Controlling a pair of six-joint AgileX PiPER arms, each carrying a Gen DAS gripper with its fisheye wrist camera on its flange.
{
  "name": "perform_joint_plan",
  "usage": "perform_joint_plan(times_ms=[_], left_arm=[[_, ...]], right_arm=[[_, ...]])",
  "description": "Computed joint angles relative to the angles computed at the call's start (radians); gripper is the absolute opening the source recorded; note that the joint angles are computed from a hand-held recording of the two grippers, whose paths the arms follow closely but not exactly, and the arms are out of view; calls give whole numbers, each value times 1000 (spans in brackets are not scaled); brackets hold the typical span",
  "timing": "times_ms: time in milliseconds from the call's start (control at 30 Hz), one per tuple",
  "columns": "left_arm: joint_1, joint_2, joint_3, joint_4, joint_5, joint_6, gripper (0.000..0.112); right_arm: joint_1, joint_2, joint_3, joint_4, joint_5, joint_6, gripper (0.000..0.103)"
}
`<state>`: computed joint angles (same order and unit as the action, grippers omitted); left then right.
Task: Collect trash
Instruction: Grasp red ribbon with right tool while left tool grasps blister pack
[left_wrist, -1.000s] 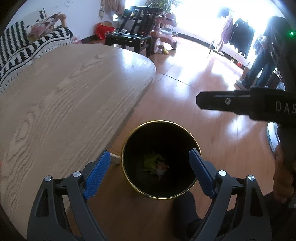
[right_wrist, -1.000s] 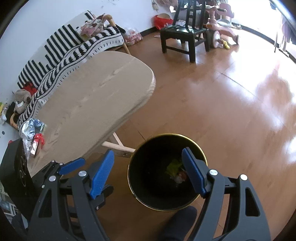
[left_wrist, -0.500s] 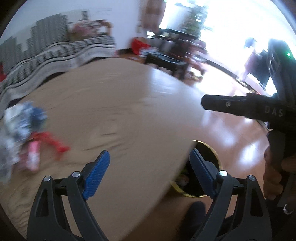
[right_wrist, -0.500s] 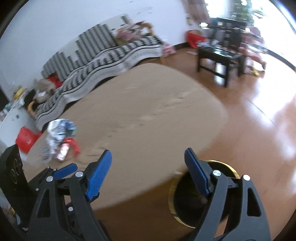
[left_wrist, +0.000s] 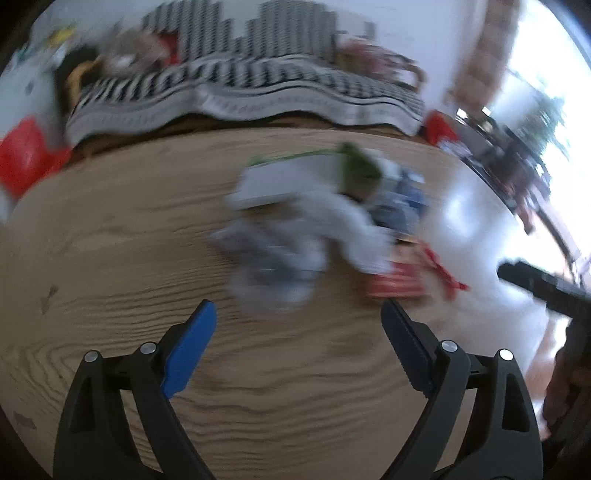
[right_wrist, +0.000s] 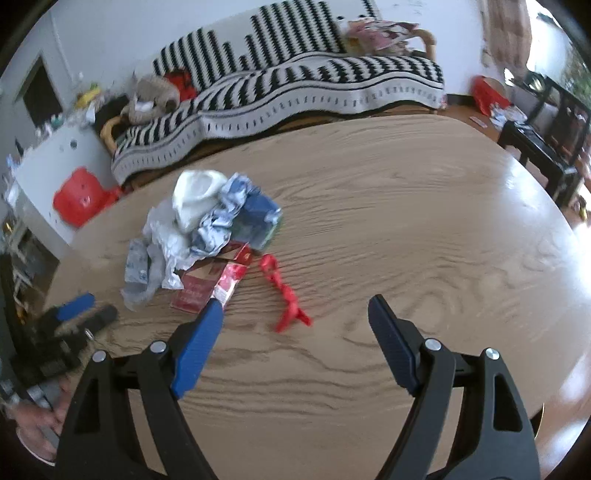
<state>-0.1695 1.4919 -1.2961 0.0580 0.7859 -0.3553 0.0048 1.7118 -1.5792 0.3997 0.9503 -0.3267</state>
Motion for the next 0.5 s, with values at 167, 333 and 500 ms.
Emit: perform_joint_plan(times_ms=[167, 333, 500], left_arm=[[109, 109, -70, -155, 24, 92, 88], [163, 214, -157, -260, 45, 111, 88], [195, 270, -203, -312, 29, 101, 89]], right_arm=[[55, 94, -48, -43, -11, 63, 78], [99, 161, -104, -93, -13, 125, 78], [138, 205, -132, -169, -18, 156, 66]])
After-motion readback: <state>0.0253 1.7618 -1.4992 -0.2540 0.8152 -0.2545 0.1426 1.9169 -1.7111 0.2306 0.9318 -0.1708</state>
